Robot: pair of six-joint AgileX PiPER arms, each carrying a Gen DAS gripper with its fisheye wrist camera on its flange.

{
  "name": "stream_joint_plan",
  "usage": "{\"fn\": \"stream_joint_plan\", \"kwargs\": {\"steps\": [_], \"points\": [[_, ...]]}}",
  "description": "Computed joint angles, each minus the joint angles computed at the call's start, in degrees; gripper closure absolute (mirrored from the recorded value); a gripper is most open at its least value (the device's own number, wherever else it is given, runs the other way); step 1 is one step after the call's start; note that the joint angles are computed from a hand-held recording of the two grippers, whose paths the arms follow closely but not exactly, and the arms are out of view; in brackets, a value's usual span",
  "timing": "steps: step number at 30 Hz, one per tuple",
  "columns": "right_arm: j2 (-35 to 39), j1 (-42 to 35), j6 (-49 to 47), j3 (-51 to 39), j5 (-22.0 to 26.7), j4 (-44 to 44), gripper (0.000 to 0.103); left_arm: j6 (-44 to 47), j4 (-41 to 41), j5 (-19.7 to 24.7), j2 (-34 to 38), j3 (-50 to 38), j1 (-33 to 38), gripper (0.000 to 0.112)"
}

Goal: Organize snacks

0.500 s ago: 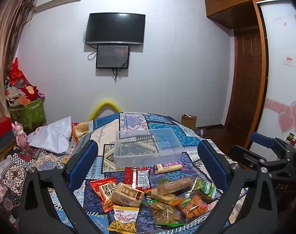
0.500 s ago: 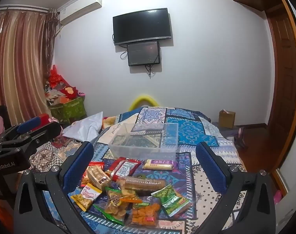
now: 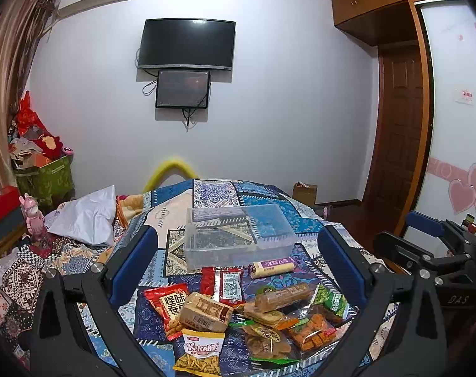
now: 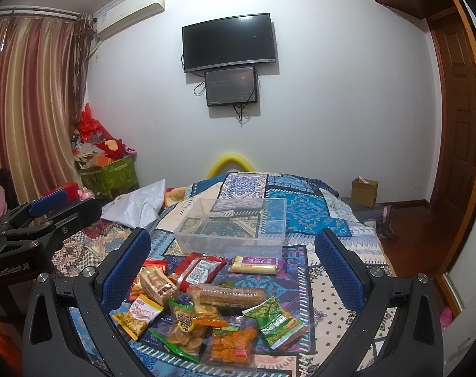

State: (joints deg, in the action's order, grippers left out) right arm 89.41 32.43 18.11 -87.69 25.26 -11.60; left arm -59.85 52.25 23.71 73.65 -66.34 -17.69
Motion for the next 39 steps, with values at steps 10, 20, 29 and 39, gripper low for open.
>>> {"fn": "stream_joint_plan", "kwargs": {"steps": [10, 20, 29, 39], "points": [[0.4, 0.4, 0.6, -0.6, 0.2, -0.5, 0.000, 0.4, -1.1, -0.6, -0.7, 0.7, 0.7, 0.009], [0.5, 0.5, 1.0, -0.4, -0.2, -0.8, 0.000, 1.2, -1.8, -0.6, -0.6, 0.5, 0.9, 0.009], [0.5, 0.4, 0.7, -0.4, -0.2, -0.5, 0.000, 4.1, -5.0, 0.2, -0.5, -0.1, 1.0, 0.009], [0.5, 0.1, -0.1, -0.5, 0.0, 0.5, 0.000, 2.9, -3.8, 0.5, -0.5, 0.4, 0.6, 0.009]]}}
